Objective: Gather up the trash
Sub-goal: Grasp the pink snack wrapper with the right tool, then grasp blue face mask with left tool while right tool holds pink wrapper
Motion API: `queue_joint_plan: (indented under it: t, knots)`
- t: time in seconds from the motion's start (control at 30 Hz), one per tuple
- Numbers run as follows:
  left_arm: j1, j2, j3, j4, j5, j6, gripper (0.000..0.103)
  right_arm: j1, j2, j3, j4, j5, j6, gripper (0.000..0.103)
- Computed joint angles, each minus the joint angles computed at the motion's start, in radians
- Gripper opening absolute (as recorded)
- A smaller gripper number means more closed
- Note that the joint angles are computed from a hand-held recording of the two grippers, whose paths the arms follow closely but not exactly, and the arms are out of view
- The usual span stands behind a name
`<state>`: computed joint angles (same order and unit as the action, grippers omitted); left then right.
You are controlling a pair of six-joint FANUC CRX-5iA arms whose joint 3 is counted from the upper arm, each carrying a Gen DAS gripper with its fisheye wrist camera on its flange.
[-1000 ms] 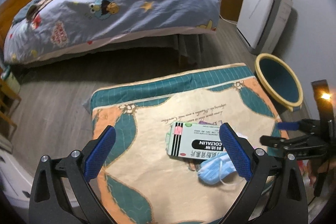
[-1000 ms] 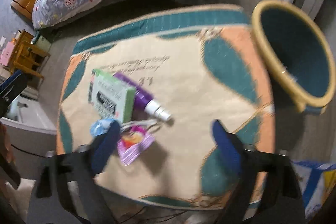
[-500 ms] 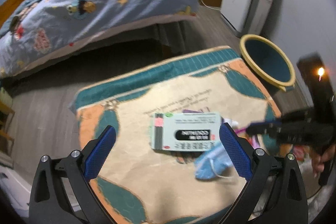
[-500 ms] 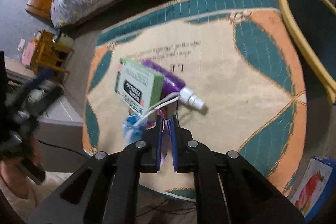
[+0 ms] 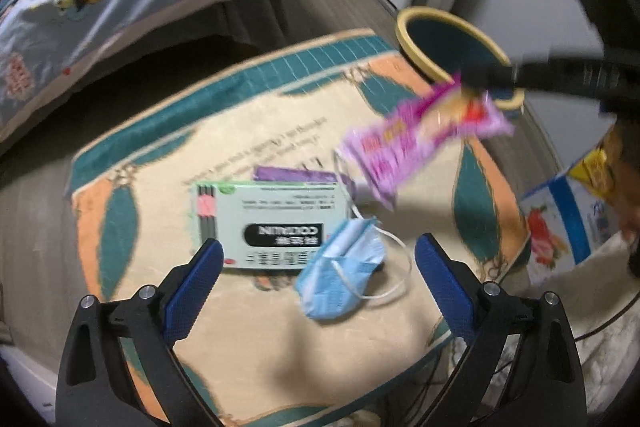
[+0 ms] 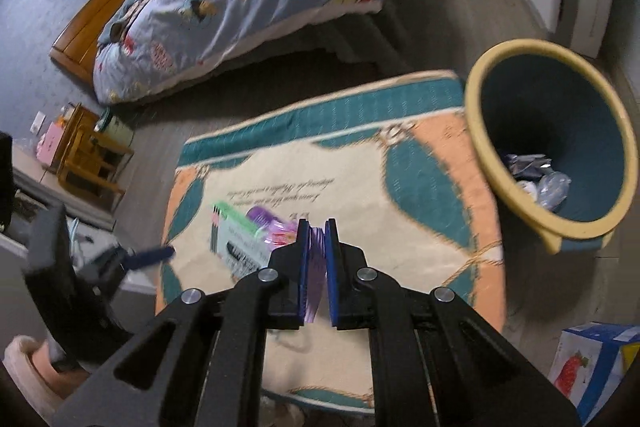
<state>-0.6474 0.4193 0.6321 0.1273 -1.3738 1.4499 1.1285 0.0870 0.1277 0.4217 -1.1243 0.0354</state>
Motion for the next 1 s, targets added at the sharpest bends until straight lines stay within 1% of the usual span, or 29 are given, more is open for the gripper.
queue_joint_plan:
  t: [0.03, 0.1, 0.17, 0.23, 0.27, 0.3, 0.33, 0.37, 0.43, 0.47, 0.5, 0.57, 0.7, 0.83, 1.0]
  knots:
    - [-0.007, 0.009, 0.005, -0.005, -0.005, 0.000, 0.093, -0.001, -0.004, -0.007, 0.013, -0.004, -0.009, 0.007]
    - [-0.025, 0.033, 0.025, -0.027, -0.027, -0.005, 0.087, 0.000, -0.010, -0.018, 0.035, -0.011, -0.034, 0.007]
    - [-0.047, 0.064, 0.057, -0.065, -0.071, -0.018, 0.084, 0.001, -0.011, -0.020, 0.047, -0.025, -0.040, 0.007]
    - [-0.060, 0.084, 0.075, -0.091, -0.107, -0.041, 0.079, -0.001, -0.018, -0.029, 0.050, -0.028, -0.047, 0.007]
    - [-0.068, 0.097, 0.088, -0.107, -0.134, -0.060, 0.070, -0.001, -0.019, -0.032, 0.051, -0.028, -0.052, 0.007]
    - [-0.070, 0.105, 0.097, -0.113, -0.149, -0.071, 0.048, -0.002, -0.023, -0.037, 0.052, -0.028, -0.057, 0.007]
    - [-0.070, 0.114, 0.108, -0.115, -0.171, -0.085, 0.038, -0.005, -0.027, -0.042, 0.052, -0.027, -0.060, 0.007]
    - [-0.067, 0.119, 0.114, -0.106, -0.184, -0.091, 0.025, -0.006, -0.029, -0.046, 0.055, -0.028, -0.063, 0.007]
    - [-0.054, 0.108, 0.098, -0.074, -0.169, -0.091, 0.020, -0.007, -0.036, -0.054, 0.064, -0.030, -0.072, 0.007]
    - [-0.047, 0.098, 0.086, -0.056, -0.151, -0.089, 0.019, -0.005, -0.040, -0.059, 0.069, -0.031, -0.078, 0.007]
    - [-0.041, 0.078, 0.065, -0.036, -0.117, -0.086, 0.019, -0.005, -0.042, -0.061, 0.074, -0.033, -0.084, 0.007]
    - [-0.030, 0.061, 0.052, -0.017, -0.088, -0.088, 0.019, -0.005, -0.053, -0.075, 0.083, -0.026, -0.102, 0.007]
    - [-0.025, 0.018, 0.023, -0.004, -0.013, -0.087, 0.018, -0.005, -0.071, -0.091, 0.117, -0.033, -0.119, 0.007]
    - [-0.017, 0.002, 0.018, 0.021, 0.030, -0.065, 0.018, -0.008, -0.101, -0.121, 0.154, -0.033, -0.151, 0.007]
    - [-0.025, 0.011, 0.054, 0.019, 0.061, -0.042, 0.018, -0.014, -0.129, -0.147, 0.190, -0.040, -0.180, 0.007]
